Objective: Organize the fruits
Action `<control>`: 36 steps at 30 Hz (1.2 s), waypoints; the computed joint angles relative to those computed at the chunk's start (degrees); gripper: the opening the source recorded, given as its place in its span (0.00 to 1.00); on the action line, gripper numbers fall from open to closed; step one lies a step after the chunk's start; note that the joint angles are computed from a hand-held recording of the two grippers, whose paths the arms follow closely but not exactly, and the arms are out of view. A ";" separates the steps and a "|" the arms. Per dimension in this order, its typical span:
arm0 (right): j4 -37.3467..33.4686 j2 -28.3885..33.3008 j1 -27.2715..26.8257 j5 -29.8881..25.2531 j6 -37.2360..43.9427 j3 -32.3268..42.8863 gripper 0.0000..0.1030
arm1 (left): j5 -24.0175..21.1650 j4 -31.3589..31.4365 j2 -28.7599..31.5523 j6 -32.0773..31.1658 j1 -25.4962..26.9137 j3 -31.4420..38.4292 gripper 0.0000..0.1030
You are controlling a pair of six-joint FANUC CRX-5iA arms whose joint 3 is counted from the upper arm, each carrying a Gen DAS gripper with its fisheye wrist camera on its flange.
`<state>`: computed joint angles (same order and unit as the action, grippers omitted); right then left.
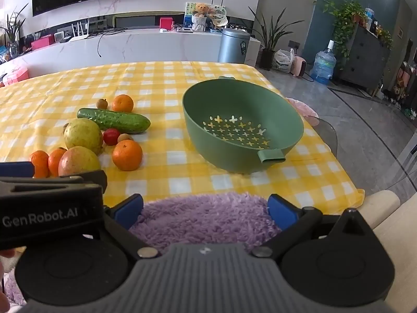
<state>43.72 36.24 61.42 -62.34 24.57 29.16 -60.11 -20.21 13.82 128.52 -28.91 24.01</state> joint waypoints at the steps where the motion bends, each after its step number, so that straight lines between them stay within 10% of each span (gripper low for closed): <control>1: -0.07 -0.02 -0.03 0.11 0.08 -0.04 0.95 | -0.12 -0.09 0.02 0.06 -0.04 0.07 1.00; 36: -0.83 0.52 0.03 -0.99 1.94 1.09 0.96 | -1.92 -1.86 0.59 3.39 -1.04 0.75 1.00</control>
